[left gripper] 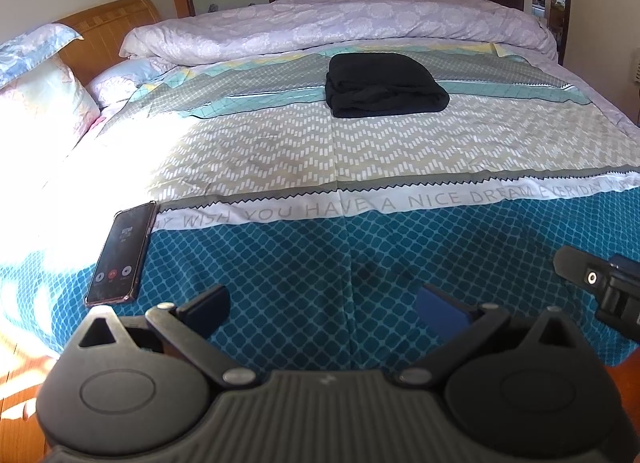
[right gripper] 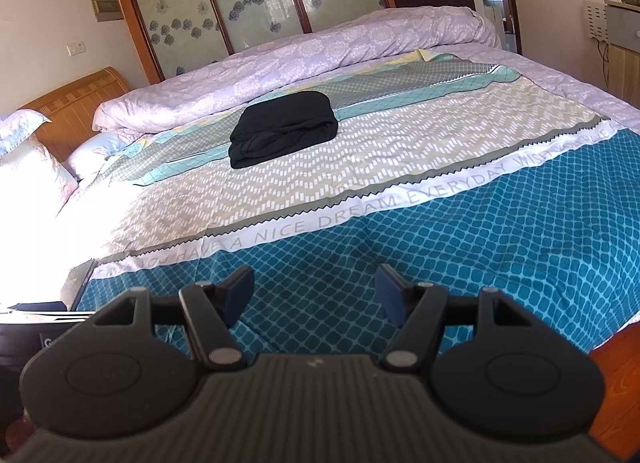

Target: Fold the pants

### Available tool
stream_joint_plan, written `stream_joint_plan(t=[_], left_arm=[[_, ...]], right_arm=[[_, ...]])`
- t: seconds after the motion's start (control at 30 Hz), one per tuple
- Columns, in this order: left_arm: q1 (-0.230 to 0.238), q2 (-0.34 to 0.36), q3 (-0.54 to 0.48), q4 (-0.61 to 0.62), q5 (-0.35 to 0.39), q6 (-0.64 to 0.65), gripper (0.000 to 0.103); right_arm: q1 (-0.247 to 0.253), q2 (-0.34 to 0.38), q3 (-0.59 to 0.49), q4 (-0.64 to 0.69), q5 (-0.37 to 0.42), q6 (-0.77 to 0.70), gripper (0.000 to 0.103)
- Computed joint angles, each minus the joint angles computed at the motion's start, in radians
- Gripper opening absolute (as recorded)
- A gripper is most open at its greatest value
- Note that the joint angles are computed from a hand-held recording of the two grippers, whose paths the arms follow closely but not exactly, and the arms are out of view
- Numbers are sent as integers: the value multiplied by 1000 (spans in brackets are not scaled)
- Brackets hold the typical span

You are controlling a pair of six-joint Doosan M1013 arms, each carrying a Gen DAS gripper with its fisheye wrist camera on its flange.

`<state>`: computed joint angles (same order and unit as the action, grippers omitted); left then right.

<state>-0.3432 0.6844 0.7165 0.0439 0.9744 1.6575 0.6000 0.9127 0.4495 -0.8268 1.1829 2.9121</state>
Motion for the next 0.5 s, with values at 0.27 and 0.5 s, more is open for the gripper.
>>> stream_joint_plan(t=[0.27,0.5], left_arm=[[3,-3,6,-5,-9,-17,103],[6,3,-8,-2,2,-54,103]], right_arm=[[-2,1,-1,9,-1,-5,69],[-2,2,-1,15,1,-8,69]])
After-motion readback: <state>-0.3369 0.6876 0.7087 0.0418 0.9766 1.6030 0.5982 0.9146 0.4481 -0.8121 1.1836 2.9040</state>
